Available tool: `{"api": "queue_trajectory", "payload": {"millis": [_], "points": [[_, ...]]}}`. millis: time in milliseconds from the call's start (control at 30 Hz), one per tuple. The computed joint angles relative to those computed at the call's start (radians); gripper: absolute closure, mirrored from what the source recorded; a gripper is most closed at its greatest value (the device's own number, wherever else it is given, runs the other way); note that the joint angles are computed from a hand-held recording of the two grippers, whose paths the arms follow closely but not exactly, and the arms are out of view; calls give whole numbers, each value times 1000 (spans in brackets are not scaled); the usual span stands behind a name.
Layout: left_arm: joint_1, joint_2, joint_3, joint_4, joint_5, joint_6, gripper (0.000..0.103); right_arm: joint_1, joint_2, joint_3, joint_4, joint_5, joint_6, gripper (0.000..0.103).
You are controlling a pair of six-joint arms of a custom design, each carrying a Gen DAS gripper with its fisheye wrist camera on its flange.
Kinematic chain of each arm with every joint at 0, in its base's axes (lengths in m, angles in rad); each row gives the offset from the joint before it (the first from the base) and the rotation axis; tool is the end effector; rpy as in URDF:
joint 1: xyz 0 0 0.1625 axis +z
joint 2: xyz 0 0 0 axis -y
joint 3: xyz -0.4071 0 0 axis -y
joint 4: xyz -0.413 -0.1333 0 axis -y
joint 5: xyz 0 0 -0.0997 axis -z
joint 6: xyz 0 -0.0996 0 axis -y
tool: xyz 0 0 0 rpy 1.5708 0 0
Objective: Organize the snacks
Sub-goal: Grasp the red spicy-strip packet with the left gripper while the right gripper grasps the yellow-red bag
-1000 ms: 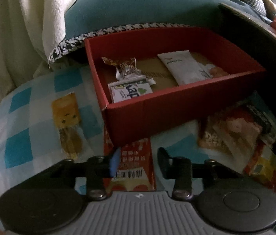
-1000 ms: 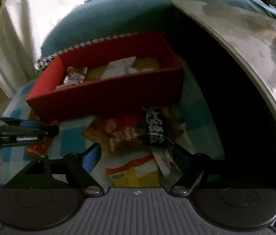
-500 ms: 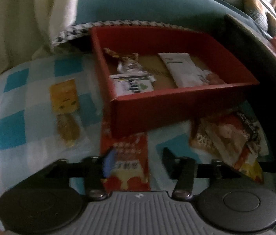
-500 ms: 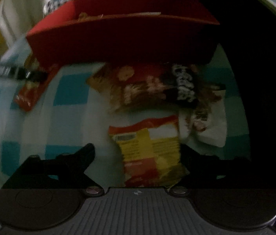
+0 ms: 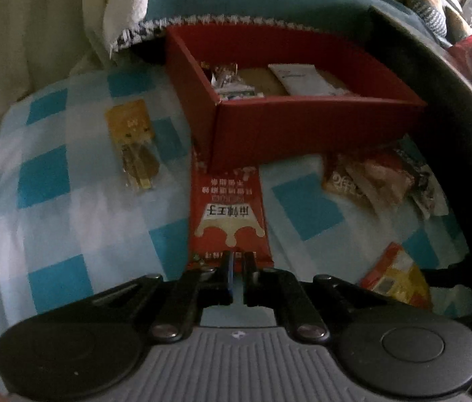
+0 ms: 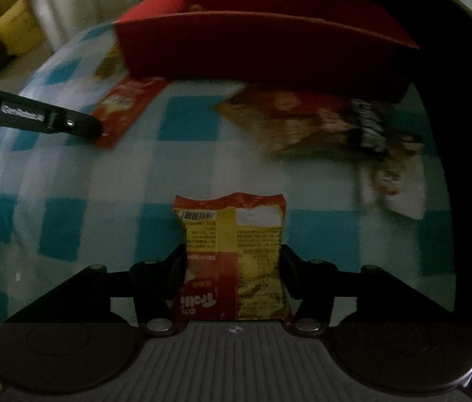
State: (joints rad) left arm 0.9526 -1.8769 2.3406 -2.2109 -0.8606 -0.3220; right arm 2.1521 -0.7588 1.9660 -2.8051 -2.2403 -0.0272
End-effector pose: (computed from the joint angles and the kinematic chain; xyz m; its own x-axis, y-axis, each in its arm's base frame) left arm -0.0460 -0.4067 0.3091 -0.8296 0.0745 -0.5533 0.3247 0.8706 -0.3696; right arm 0.3585 -0.4155 -0.0188 -0.6494 -0.4391 0.6209 -0.5668 0.8238 -0.0102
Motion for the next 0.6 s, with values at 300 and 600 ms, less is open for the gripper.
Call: {"api": "queue_trajectory", "payload": {"millis": [300, 600], "points": [[11, 175, -34, -211, 95, 66, 55, -13, 6, -11, -22, 17, -5, 39], [20, 181, -37, -169, 109, 88, 64, -30, -9, -9, -16, 33, 0, 38]]}}
